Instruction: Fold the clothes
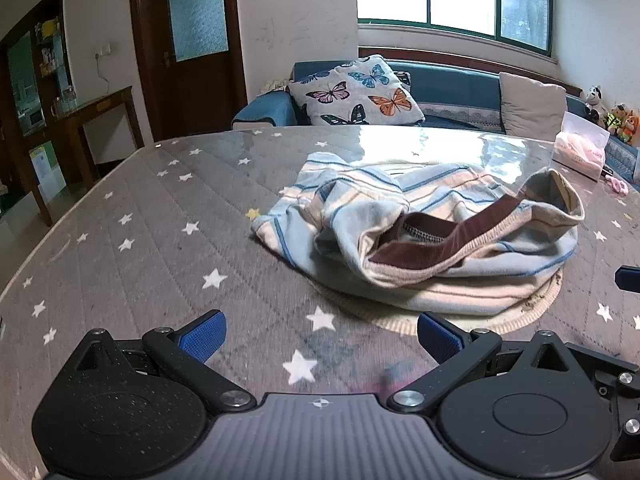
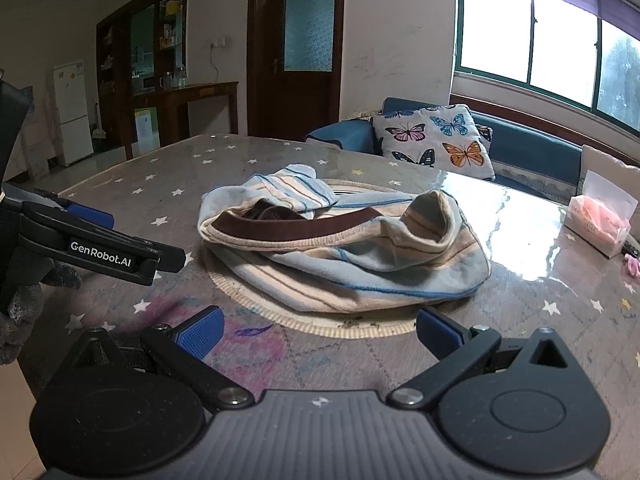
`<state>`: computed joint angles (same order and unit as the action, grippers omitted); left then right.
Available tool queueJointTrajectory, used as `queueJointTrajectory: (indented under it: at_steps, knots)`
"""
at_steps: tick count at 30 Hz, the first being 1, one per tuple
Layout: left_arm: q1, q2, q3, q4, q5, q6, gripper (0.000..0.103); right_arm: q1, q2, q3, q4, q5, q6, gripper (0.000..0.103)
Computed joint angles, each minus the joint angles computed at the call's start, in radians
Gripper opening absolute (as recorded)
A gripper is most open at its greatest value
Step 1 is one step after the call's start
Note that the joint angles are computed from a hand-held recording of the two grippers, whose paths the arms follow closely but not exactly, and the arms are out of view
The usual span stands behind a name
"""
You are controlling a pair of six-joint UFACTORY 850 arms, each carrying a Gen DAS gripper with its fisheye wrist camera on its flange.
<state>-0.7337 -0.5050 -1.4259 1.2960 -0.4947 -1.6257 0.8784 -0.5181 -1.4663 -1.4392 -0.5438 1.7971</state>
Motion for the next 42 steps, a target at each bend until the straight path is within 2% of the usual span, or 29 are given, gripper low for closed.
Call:
queueJointTrajectory:
  at_steps: [26,42]
  knots:
    - [0.026,-0.086,-0.132,-0.160,-0.015,0.202,0.103,-0.057,-0.054,-0.083,0.097,0.046,-0.127,0.103]
    - [0.042,-0.130,-0.233,-0.136,-0.022,0.252,0.103,-0.097,-0.062,-0.132,0.083,0.009,-0.162,0.103]
